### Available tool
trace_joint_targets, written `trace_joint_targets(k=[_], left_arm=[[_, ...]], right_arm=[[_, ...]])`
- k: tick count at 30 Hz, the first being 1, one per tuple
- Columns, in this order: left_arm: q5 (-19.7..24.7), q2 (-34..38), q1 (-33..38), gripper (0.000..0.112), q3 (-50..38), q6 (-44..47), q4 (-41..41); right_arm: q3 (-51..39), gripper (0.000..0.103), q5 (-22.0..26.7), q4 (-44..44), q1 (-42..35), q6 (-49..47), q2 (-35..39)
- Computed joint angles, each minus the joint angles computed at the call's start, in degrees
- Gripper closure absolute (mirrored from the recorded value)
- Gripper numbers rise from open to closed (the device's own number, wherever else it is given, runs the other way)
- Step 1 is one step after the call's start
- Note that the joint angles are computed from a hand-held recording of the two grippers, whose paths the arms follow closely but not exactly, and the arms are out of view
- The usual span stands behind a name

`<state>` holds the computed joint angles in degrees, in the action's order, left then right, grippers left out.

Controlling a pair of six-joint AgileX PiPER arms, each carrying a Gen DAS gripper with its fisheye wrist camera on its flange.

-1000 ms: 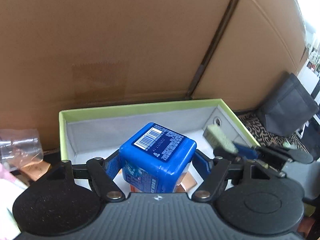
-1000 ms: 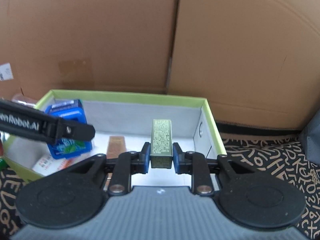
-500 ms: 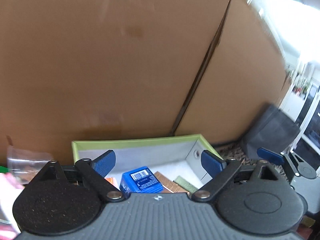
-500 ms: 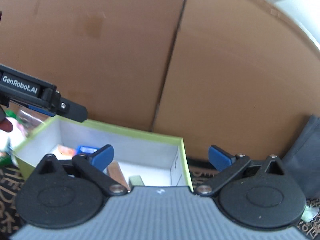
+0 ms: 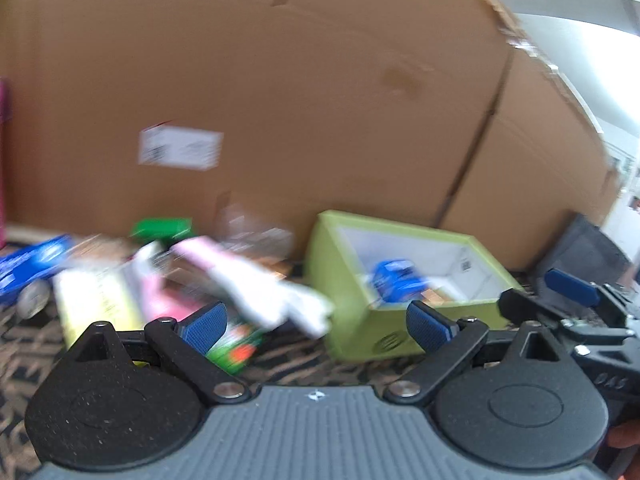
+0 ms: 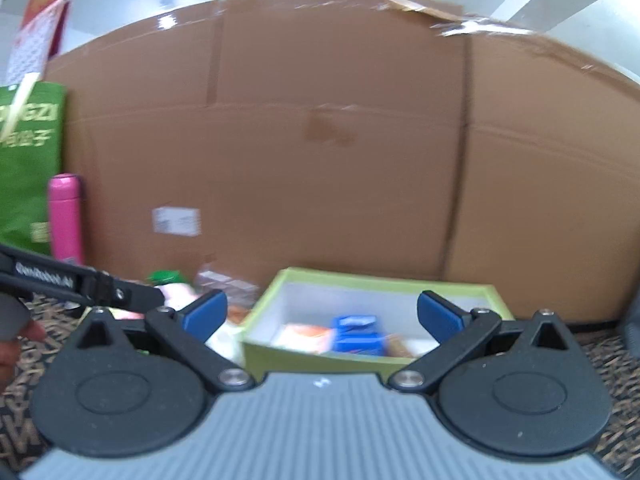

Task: Organize objects
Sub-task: 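Grasp the yellow medicine box with left tool while right tool grasps clear toothbrush case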

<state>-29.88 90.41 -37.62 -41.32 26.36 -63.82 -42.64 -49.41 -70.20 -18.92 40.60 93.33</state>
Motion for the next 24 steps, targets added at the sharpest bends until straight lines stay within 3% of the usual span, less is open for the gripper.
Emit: trace_joint_targets(k=[5,10,13,16,18,20,24], left_arm=[[-5.32,-2.98,-0.68,0.013,10.49,-2.48,-4.06],[-3.63,-4.64,7.27,0.013,19.88,-16.43,4.98],[-3.85,-5.74,11.22,0.013,22.84,-19.96,8.17],[-4.01,-6.93,14.35,0.013,24.28,-21.39,10.85],[-3.32,-7.27,16.52,0.013,24.65,-22.70,13.37],[-2.68,-7.31,18.47,0.013,24.74,-24.39,16.46],[-1.48,-6.16,20.77,0.013,22.61,-24.79,19.78]], right_arm=[[4.05,0.000,0.25,0.28,4.76,0.01,0.72],[4.38,0.000,3.12,0.02,11.91,1.36,5.21],[3.43,0.002,7.43,2.88,18.85,-1.07,7.47],[0.50,0.021,11.18,4.68,25.14,-2.13,10.23],[-2.96,0.043,14.33,3.05,28.82,1.30,12.68],[-6.59,0.055,17.04,1.04,31.52,4.69,15.33],[-11.03,0.054,23.16,6.42,36.70,3.65,19.30]])
